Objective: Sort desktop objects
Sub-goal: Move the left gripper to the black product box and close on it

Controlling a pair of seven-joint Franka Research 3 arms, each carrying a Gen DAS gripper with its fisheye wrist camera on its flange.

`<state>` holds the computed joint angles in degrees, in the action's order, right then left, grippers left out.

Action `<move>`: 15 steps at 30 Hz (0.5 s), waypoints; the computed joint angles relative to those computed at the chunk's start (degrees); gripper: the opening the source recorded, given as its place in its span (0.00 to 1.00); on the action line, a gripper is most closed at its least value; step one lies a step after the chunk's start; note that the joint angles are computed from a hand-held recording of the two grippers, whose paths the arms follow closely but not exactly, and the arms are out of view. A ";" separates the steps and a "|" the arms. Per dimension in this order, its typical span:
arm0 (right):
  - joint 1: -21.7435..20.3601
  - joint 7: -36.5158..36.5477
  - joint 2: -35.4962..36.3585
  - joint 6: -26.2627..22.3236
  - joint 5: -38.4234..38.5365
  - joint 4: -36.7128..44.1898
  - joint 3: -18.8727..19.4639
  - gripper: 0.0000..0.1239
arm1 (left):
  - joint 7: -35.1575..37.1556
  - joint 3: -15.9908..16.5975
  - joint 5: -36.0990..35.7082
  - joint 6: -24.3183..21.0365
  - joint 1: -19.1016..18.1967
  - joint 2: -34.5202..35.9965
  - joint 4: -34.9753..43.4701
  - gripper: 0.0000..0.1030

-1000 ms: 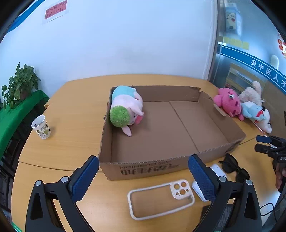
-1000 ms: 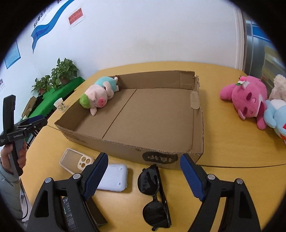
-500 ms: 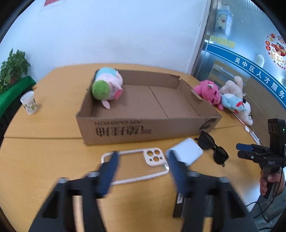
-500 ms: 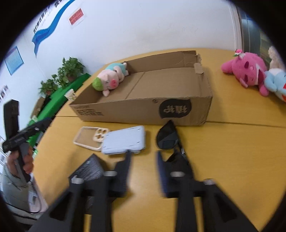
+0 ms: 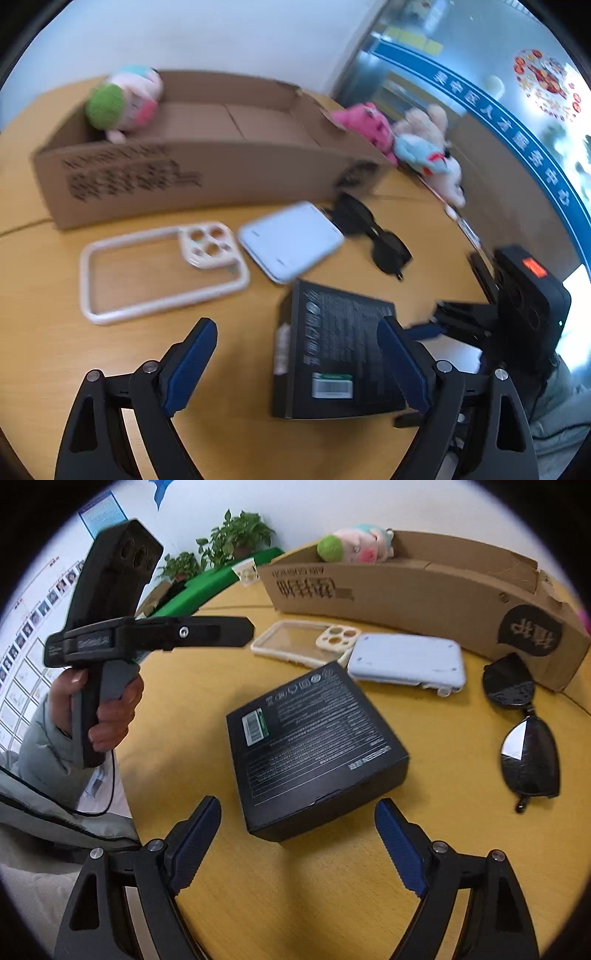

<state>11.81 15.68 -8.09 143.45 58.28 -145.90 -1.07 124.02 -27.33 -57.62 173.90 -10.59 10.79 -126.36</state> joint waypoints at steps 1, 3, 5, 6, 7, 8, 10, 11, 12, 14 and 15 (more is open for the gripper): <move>0.15 0.15 0.38 0.72 -0.04 0.09 0.25 0.69 | 2.79 -1.16 -2.17 -1.42 0.91 0.76 0.82 0.86; 0.18 -0.02 0.34 1.29 -0.15 -0.09 0.30 0.69 | 10.35 -3.15 -8.78 -6.91 2.82 1.67 2.56 0.84; -0.36 -0.11 -0.18 1.23 -0.55 -0.52 -0.26 0.69 | 15.77 -3.19 -12.33 -9.89 2.54 1.31 2.82 0.86; -0.84 0.09 -0.42 0.87 -0.68 -0.71 -0.74 0.69 | 17.97 -2.99 -13.24 -10.83 2.09 0.89 2.70 0.86; -1.32 0.57 -0.67 0.50 -0.92 -0.88 -1.14 0.69 | 19.51 -2.67 -14.13 -11.23 1.50 0.52 2.58 0.86; -2.03 1.12 -0.94 -0.06 -0.90 -1.14 -1.79 0.69 | 19.36 -2.02 -14.22 -10.78 0.65 0.47 2.54 0.88; -2.96 1.52 -1.34 -0.77 -0.67 -1.44 -2.48 0.69 | 14.79 0.28 -11.56 -10.06 -1.30 1.22 2.88 0.88; -3.26 1.09 -1.56 -1.32 -0.57 -1.54 -2.73 0.69 | 11.71 1.63 -9.91 -10.36 -2.25 1.80 3.26 0.88; -3.41 0.28 -1.95 -1.92 -0.52 -1.77 -2.85 0.69 | 9.87 2.40 -9.39 -10.94 -2.57 2.38 3.71 0.88; -3.25 -1.84 -2.29 -2.71 -0.08 -1.99 -2.75 0.69 | 9.25 2.64 -11.26 -12.49 -2.11 3.84 5.14 0.88; -3.11 -2.71 -2.02 -2.67 0.19 -1.85 -2.61 0.69 | 10.71 2.57 -12.76 -13.64 -1.50 4.60 5.90 0.88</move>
